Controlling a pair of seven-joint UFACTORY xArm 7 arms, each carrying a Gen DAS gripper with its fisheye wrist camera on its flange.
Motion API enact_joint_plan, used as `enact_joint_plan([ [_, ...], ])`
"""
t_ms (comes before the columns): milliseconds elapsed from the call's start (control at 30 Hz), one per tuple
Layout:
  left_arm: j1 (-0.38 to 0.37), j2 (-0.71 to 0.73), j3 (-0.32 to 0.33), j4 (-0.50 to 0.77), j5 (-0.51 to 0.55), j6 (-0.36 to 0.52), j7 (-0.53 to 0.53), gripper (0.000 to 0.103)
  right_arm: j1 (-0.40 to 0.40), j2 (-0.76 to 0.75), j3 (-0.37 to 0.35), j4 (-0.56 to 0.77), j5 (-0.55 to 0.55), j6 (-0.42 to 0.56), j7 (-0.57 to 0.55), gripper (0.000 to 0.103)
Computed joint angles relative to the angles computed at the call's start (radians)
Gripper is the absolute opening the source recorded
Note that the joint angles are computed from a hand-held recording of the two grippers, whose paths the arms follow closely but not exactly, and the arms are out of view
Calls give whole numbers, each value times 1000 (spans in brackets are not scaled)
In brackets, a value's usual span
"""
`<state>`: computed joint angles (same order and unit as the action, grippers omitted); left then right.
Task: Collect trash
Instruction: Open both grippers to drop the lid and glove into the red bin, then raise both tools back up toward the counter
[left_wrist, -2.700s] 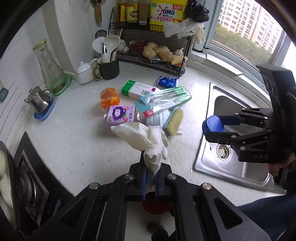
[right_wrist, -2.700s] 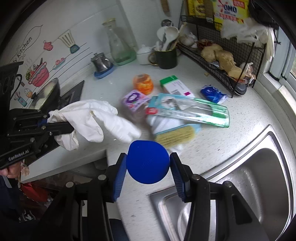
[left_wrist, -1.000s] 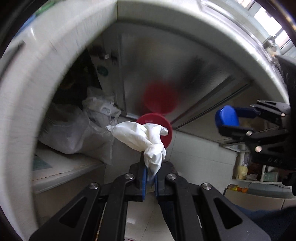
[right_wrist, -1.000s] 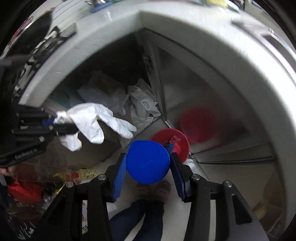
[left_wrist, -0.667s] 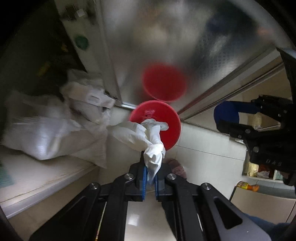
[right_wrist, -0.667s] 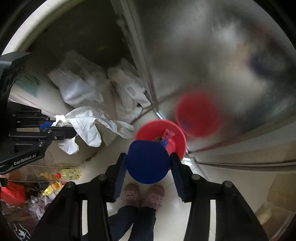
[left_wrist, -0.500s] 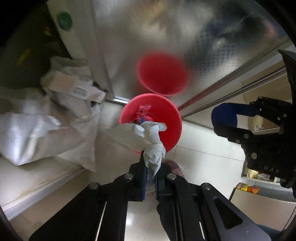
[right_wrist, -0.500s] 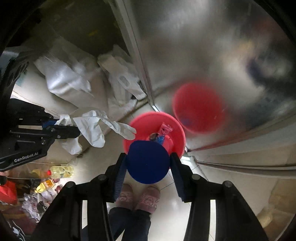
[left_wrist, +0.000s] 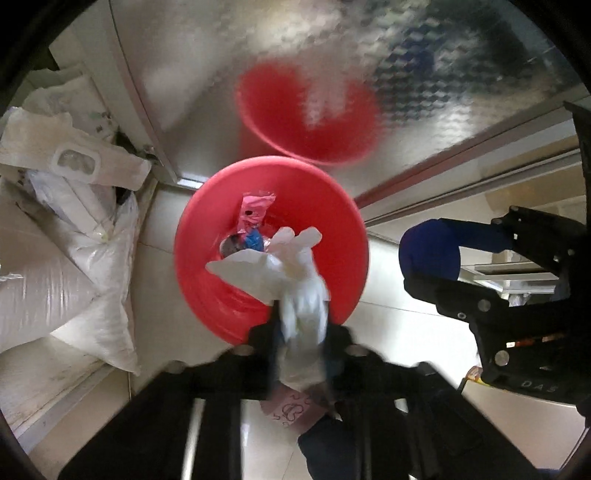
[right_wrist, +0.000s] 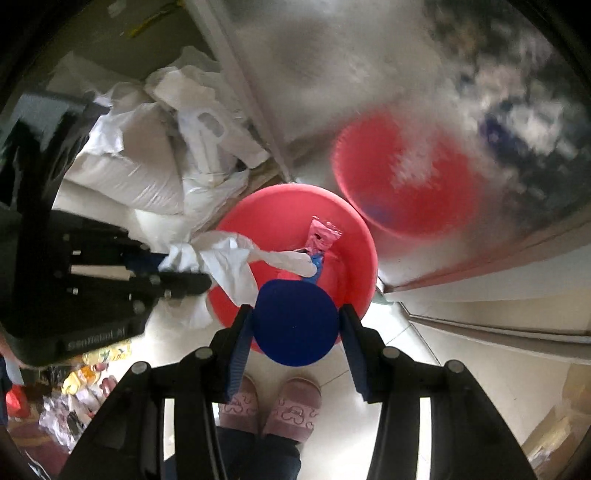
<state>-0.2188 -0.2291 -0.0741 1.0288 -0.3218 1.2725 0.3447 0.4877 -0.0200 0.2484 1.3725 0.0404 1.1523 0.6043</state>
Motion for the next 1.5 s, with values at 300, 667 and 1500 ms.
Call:
enact_joint_plan([
  [300, 12, -3, -1, -10, 66, -12, 1, 54, 8, 36, 1, 24, 14, -21, -36, 44],
  [667, 56, -22, 24, -16, 116, 17, 3, 54, 25, 96, 0, 42, 41, -9, -31, 56],
  [1500, 74, -120, 44, 359, 122, 372, -41, 92, 95, 120, 15, 463, -57, 293, 154, 75],
])
